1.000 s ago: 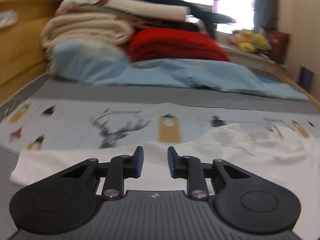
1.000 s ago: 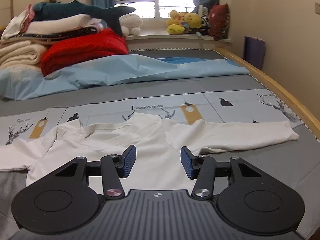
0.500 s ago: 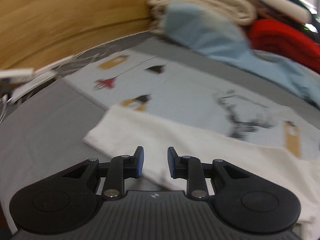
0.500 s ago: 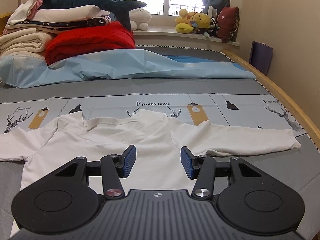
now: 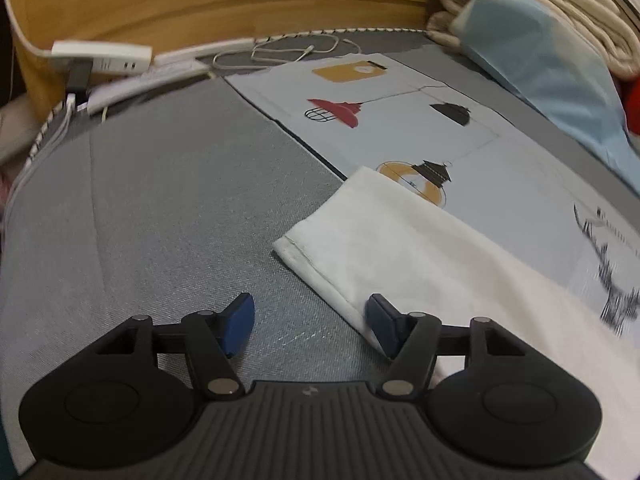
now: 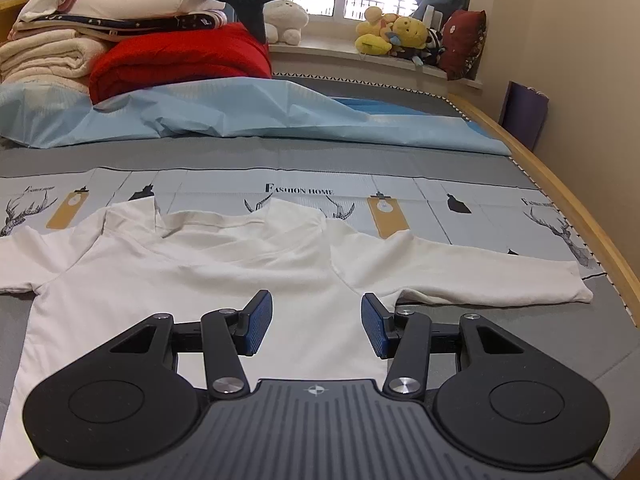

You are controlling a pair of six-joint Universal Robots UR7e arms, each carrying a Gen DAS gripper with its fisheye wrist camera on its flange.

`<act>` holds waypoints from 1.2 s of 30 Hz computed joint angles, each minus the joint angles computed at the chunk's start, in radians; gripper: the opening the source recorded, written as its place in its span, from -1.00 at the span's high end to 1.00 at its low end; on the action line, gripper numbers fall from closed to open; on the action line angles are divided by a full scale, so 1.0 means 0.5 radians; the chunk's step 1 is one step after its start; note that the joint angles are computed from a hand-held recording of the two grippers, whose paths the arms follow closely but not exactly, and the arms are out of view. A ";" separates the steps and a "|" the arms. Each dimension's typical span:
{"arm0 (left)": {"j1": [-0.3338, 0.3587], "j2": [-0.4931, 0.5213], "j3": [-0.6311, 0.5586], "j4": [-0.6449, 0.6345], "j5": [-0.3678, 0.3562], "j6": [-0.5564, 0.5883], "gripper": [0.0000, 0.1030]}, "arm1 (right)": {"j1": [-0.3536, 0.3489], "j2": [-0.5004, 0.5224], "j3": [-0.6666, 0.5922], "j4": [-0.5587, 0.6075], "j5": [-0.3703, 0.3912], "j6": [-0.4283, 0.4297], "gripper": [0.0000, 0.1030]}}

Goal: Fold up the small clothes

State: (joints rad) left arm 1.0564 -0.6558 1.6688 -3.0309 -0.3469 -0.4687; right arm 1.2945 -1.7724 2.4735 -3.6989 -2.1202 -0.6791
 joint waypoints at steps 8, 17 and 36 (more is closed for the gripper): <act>-0.026 0.039 -0.041 -0.274 -0.136 0.317 1.00 | 0.027 0.026 0.009 -0.009 -0.001 -0.056 0.00; -0.272 0.215 -0.129 -0.818 -0.240 1.042 1.00 | 0.013 -0.031 0.030 0.031 0.064 -0.032 0.00; -0.888 0.543 -0.163 -0.100 -1.374 1.294 0.59 | 0.008 -0.123 0.075 0.090 0.156 0.037 0.01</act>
